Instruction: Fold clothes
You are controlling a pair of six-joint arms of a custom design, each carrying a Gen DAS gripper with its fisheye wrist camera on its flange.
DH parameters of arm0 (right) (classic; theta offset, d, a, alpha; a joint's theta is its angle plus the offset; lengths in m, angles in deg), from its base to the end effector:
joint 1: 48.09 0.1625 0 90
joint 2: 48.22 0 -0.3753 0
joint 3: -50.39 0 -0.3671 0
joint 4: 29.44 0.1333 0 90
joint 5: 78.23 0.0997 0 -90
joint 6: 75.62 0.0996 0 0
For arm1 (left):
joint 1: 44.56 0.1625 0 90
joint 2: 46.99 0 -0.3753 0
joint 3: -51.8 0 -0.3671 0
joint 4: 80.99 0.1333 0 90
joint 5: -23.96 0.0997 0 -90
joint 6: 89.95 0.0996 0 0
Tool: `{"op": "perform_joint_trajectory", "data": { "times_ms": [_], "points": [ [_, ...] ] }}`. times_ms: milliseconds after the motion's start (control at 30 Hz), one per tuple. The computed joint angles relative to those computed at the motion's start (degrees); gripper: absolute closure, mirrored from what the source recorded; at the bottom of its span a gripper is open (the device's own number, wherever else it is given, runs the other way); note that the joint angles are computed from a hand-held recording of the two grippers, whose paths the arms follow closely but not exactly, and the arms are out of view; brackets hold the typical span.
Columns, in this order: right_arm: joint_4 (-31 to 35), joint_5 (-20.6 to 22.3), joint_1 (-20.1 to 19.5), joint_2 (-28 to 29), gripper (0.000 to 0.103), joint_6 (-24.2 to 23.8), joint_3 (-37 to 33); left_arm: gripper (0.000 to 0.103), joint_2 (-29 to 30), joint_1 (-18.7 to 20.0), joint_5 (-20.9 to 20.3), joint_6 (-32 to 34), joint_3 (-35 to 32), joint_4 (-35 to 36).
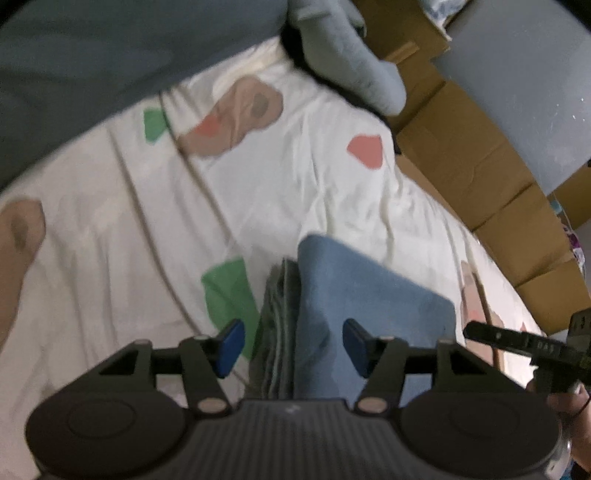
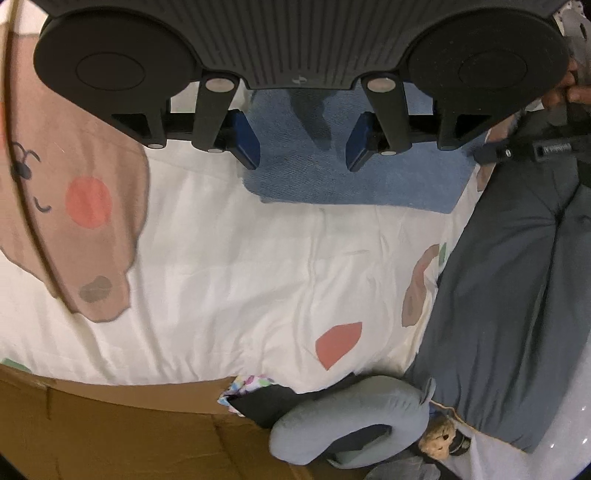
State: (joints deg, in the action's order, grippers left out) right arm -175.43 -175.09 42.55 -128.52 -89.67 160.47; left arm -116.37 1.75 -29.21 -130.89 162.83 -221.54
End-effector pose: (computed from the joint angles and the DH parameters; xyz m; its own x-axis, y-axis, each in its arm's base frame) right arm 0.1271 -0.5136 0.3054 -0.9612 -0.1774 0.2112 -0.2509 0.8804 -0.4024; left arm -0.2178 -0.5074 0.2065 -0.9328 -0.1011 -0.3460 0.0943 0.8580 -0.5049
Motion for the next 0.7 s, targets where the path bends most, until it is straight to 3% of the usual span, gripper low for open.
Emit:
{"op": "perform_joint_trajectory", "data": {
  "times_ms": [100,333,600,700],
  "points": [
    [3.3,0.5,-1.6,-1.4,0.044,3.2,0.4,0.041,-0.5,0.3,-2.2,-1.7,0.8,1.2],
    [9.2,5.2,-5.6,-4.2,0.044,8.1,3.2,0.029,-1.7,1.0,-6.4,-4.4,3.7,0.1],
    [14.0,11.0,-7.9,-3.6,0.044,10.8,3.7,0.02,-2.5,3.3,-12.4,-6.1,6.4,-3.6],
    [14.6,12.2,-8.1,-3.5,0.048,8.9,4.3,0.02,-2.6,4.0,-14.0,-5.7,7.5,-5.9]
  ]
}}
